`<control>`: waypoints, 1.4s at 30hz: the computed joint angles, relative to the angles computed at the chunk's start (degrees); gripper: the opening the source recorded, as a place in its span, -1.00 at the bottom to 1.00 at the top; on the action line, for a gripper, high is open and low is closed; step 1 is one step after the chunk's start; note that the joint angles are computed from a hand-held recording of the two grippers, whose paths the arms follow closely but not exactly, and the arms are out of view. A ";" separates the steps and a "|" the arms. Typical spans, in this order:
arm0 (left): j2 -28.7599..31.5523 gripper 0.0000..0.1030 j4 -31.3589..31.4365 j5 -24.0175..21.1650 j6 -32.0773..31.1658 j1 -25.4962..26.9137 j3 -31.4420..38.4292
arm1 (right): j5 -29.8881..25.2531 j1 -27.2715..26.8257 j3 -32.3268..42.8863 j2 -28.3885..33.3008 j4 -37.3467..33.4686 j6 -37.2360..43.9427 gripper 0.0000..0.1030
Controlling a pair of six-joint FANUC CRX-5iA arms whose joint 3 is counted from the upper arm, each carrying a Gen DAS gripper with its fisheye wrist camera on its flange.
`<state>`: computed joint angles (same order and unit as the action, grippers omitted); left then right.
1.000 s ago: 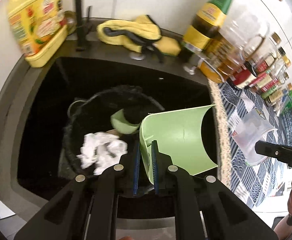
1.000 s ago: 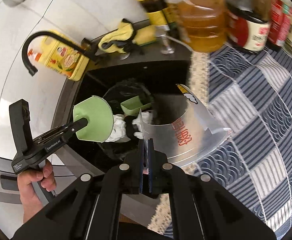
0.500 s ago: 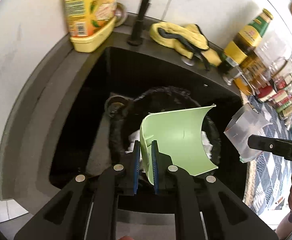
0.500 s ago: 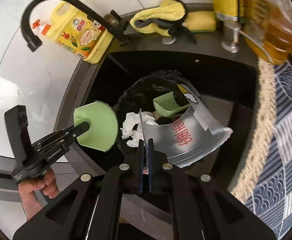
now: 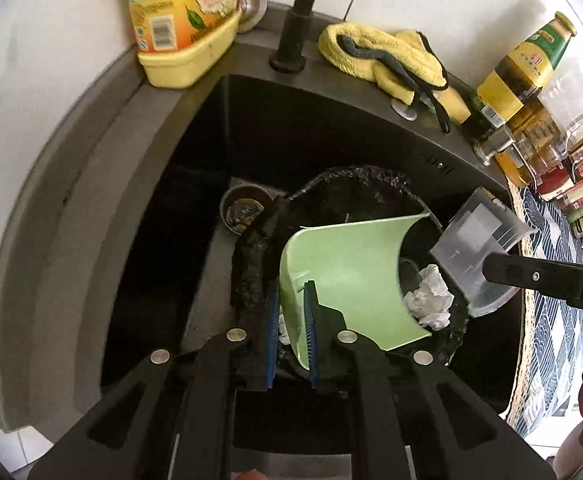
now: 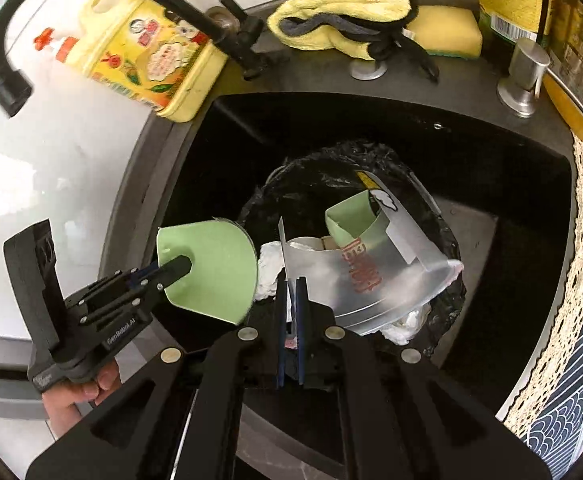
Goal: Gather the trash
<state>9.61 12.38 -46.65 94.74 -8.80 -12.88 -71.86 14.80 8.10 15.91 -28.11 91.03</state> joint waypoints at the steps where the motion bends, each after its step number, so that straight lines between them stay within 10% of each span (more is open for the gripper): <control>1: 0.29 -0.68 0.67 0.10 -0.66 0.03 0.00 | 0.00 -0.17 0.17 0.05 -0.24 -0.25 -0.47; 12: 0.40 -0.66 -1.03 -1.17 1.47 -1.47 2.34 | -1.27 -1.76 0.59 -1.61 0.36 -0.25 -0.36; 15: -0.34 -0.32 -2.85 -1.78 4.10 -2.09 2.86 | -2.26 -2.33 0.55 -2.25 -0.01 0.17 -0.36; 26: -5.77 -0.10 -8.80 -3.73 13.64 -6.94 2.49 | -5.47 -5.45 -2.67 -9.12 -0.14 3.47 -0.35; 42: -9.21 0.45 -28.52 -15.78 38.76 -27.20 13.79 | -13.64 -18.68 -6.89 -22.96 -2.16 15.42 -0.04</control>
<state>0.39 -16.15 -62.43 133.50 -36.00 0.91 -85.50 -3.88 1.21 -7.05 -30.27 106.46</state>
